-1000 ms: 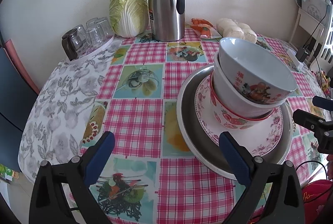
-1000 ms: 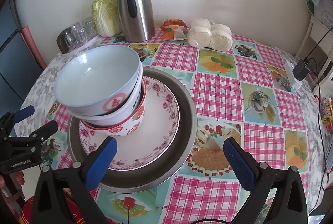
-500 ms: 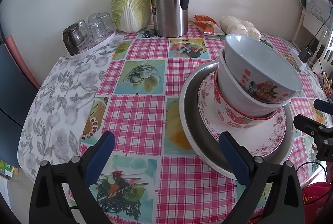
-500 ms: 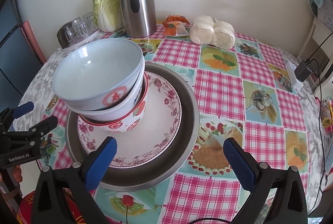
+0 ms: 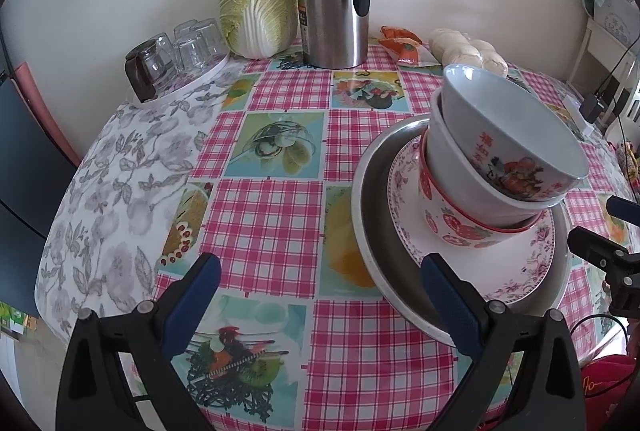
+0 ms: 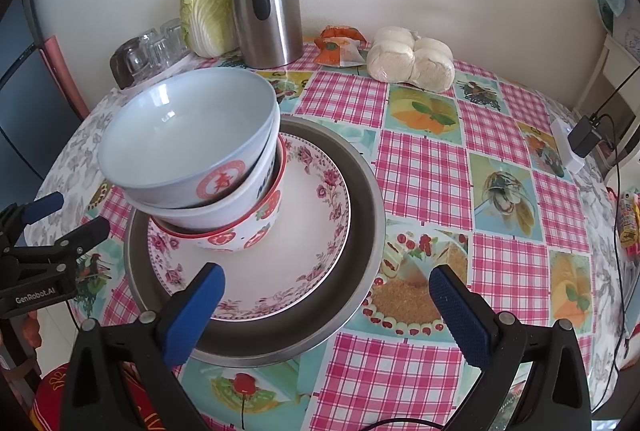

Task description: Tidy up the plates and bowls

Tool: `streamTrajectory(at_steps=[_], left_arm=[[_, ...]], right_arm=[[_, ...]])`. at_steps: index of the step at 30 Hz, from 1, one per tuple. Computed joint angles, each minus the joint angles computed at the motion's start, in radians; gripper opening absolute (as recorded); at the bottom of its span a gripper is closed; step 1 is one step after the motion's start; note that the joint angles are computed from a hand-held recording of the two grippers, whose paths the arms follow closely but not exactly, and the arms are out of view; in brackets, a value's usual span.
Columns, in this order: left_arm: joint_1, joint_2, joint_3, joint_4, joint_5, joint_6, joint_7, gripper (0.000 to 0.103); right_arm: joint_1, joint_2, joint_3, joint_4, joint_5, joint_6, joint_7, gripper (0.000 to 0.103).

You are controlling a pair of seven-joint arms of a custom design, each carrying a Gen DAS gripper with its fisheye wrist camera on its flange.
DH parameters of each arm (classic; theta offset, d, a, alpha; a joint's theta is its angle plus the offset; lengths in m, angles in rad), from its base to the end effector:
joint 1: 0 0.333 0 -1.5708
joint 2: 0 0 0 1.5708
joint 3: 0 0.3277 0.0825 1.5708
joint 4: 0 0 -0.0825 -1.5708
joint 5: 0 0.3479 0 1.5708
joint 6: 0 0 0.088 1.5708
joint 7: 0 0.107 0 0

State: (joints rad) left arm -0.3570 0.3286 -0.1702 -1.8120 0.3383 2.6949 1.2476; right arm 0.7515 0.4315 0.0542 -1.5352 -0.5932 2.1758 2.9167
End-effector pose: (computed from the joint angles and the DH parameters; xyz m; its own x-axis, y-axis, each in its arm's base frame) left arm 0.5633 -0.3262 0.4554 -0.4125 -0.9092 -0.0568 -0.7477 0.3736 -0.5490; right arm 0.4875 0.4682 0.4576 -0.2498 -0.9682 -0.0116 -0.8300 0.2203 -0.5125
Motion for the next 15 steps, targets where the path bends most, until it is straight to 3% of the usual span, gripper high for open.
streamTrajectory(at_steps=[15], left_arm=[[0.002,-0.003,0.000,-0.003,-0.003,0.008,-0.001,0.100]], right_arm=[[0.001,0.002,-0.001,0.002,0.001,-0.001,-0.002,0.103]])
